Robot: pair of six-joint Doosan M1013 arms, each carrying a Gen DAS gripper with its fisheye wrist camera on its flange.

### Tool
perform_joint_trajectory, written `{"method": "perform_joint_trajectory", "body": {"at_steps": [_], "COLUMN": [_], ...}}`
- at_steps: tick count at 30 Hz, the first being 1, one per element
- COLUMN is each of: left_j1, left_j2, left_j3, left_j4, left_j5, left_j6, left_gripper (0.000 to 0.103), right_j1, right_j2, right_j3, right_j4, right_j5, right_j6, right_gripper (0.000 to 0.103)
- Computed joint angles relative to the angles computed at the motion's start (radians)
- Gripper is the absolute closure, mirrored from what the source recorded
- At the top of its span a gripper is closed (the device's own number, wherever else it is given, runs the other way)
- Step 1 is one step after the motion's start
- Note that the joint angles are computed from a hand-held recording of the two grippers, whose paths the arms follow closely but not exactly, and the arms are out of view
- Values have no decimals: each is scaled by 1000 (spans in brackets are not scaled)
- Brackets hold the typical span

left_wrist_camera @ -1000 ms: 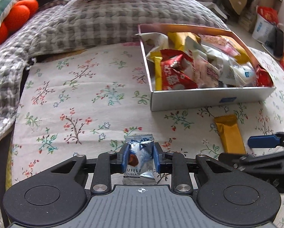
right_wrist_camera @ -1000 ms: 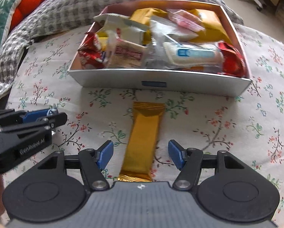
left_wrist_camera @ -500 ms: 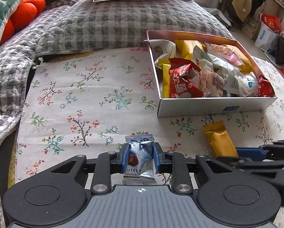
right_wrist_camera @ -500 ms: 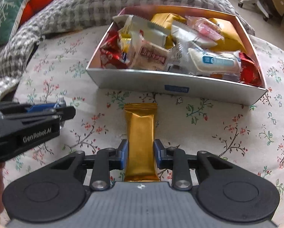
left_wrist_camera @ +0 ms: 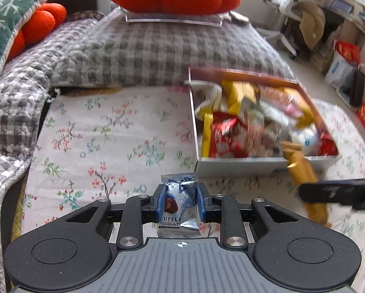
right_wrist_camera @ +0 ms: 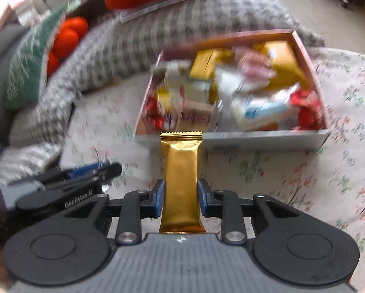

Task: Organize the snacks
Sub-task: 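Lower the chocolate and gold bar into the box and open both tools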

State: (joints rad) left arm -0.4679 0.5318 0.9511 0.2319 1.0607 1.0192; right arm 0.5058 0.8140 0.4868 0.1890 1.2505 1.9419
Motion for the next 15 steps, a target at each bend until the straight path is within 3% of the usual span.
{"method": "perform_joint_trajectory", "body": {"at_steps": [8,15], "left_j1": [-11,-13], "left_j2": [28,53], "left_j3": [-55,-93], "left_j4": [29,21], "left_j5": [-24,-102], "left_j6": [-45,-129], "left_gripper": [79,79], "right_j1": [-46,-65], "right_j2": [-36,-34], "right_j3": [54,58], "right_j4": [-7,-6], "right_j5": [-94,-142], "right_j6": [100,163], "right_gripper": [77,77]}}
